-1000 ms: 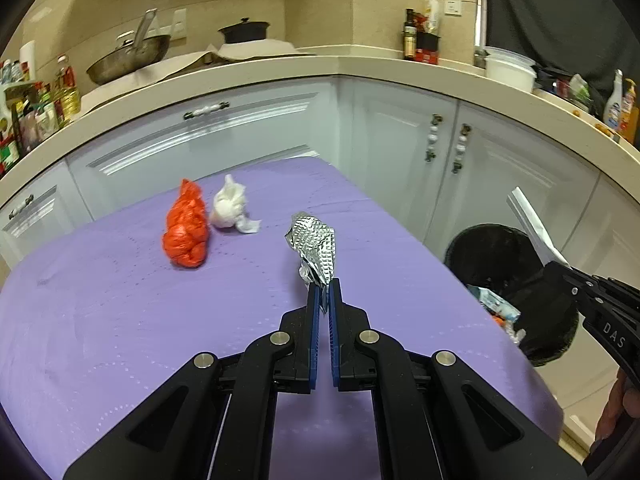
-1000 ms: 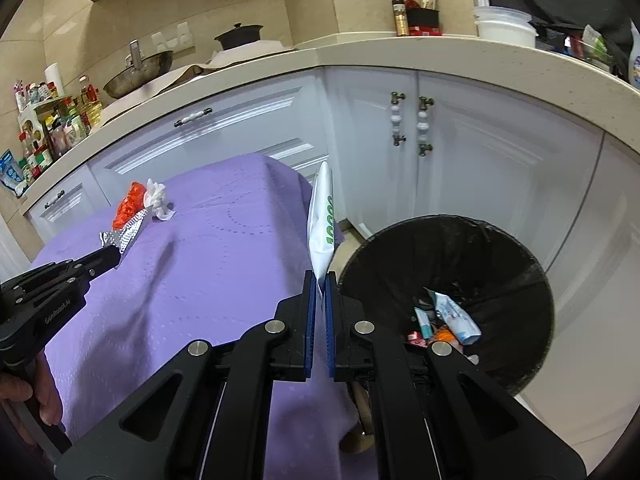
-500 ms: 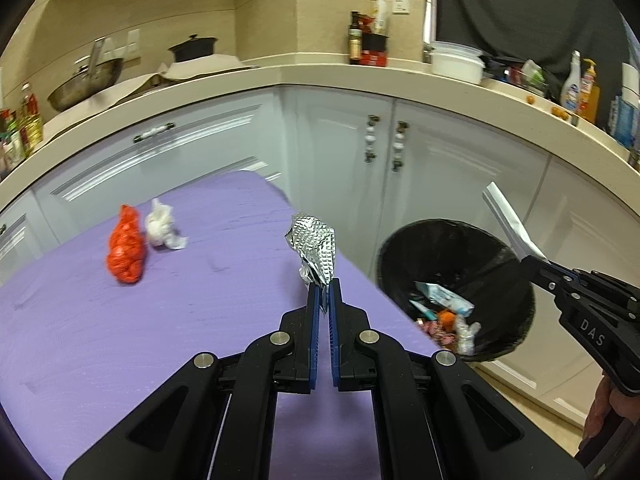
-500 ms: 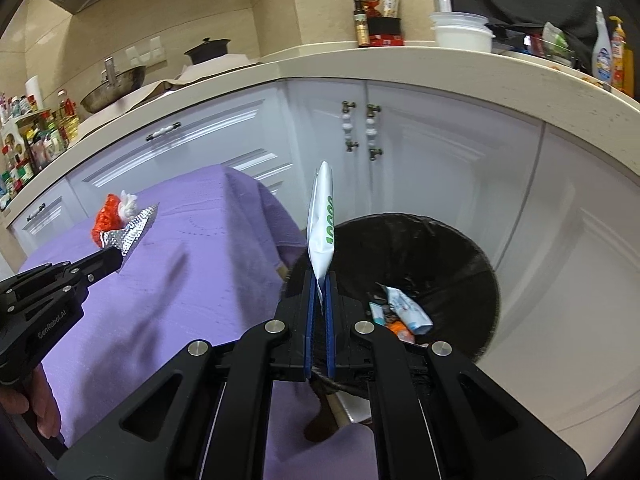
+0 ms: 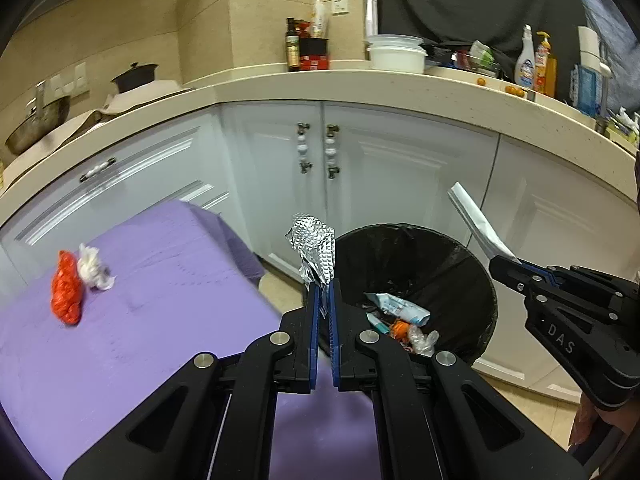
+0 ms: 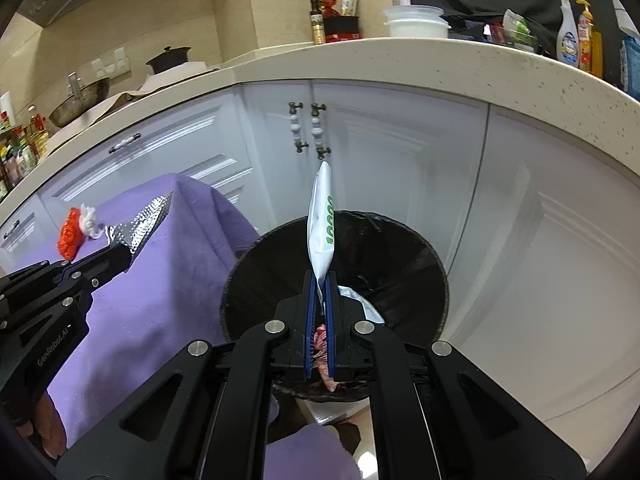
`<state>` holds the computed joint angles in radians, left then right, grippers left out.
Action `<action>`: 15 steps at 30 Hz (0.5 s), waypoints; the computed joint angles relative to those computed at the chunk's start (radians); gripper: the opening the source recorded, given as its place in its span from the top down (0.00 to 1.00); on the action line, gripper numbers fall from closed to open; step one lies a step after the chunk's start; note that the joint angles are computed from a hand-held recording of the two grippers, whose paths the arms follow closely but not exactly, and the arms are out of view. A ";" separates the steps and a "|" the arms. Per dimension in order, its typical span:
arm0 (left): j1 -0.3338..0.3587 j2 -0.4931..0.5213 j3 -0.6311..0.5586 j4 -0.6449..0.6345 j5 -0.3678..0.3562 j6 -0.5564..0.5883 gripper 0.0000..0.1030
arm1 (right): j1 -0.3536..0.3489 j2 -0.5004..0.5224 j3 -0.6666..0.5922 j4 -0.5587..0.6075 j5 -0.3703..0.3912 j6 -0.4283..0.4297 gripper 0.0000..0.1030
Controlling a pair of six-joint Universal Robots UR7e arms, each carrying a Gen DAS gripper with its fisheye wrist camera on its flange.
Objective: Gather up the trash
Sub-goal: 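Carry the white tube and silver foil over the bin with both tools, then open both tools over the bin to drop the tube and foil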
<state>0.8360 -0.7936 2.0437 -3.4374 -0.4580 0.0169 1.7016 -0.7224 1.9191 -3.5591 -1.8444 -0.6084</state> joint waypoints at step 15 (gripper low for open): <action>0.056 0.104 -0.144 0.037 -0.035 0.079 0.95 | -0.047 0.043 -0.086 0.030 -0.002 0.007 0.96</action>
<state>0.8916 -0.6893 1.9001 -3.4001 -0.4926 0.0954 1.6546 -0.6798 1.8333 -3.5292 -1.8468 -0.6018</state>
